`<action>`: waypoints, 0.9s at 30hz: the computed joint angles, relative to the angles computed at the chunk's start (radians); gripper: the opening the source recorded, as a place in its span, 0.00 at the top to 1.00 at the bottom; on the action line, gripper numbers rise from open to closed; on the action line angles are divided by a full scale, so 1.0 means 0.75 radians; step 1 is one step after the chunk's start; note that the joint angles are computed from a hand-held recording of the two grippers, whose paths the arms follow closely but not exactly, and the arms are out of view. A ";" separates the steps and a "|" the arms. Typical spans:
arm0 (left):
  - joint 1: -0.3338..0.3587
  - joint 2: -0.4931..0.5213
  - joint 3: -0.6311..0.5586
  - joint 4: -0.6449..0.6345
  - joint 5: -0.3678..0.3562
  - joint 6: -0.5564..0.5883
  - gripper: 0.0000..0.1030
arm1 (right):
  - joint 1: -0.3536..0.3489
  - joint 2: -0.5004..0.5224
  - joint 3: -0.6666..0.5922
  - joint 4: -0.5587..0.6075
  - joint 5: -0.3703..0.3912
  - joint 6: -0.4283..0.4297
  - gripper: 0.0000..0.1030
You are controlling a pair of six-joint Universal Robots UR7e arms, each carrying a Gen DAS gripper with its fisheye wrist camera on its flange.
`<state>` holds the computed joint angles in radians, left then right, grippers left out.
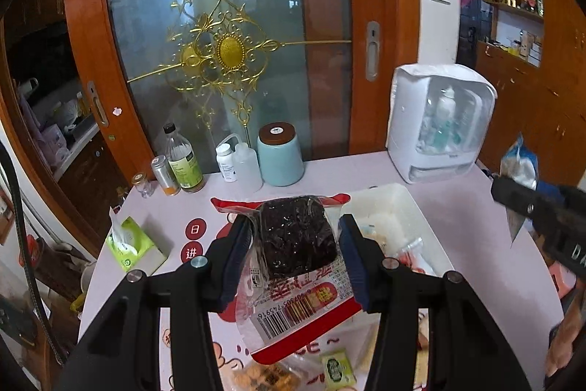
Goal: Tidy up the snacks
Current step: 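Lift both snacks over the white tray and release them inside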
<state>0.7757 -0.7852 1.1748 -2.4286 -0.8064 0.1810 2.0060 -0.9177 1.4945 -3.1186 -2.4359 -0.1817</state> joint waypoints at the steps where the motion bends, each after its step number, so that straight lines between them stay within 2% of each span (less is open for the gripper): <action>1: 0.007 0.017 -0.028 0.017 -0.008 -0.004 0.54 | -0.004 0.009 -0.017 0.015 0.001 0.000 0.63; 9: 0.073 0.142 -0.173 0.129 -0.065 -0.053 0.54 | -0.065 0.100 -0.143 0.139 -0.013 0.013 0.63; 17: 0.136 0.251 -0.265 0.242 -0.061 -0.119 0.52 | -0.155 0.153 -0.213 0.346 -0.004 0.172 0.62; 20: 0.155 0.280 -0.295 0.278 -0.062 -0.130 0.42 | -0.187 0.165 -0.236 0.439 0.022 0.236 0.60; 22: 0.165 0.300 -0.329 0.339 -0.052 -0.155 0.24 | -0.206 0.167 -0.248 0.503 0.036 0.312 0.56; 24: 0.168 0.302 -0.320 0.312 -0.019 -0.161 0.19 | -0.215 0.170 -0.254 0.534 0.045 0.341 0.39; 27: 0.179 0.286 -0.319 0.333 -0.060 -0.179 0.18 | -0.210 0.176 -0.245 0.498 0.028 0.304 0.36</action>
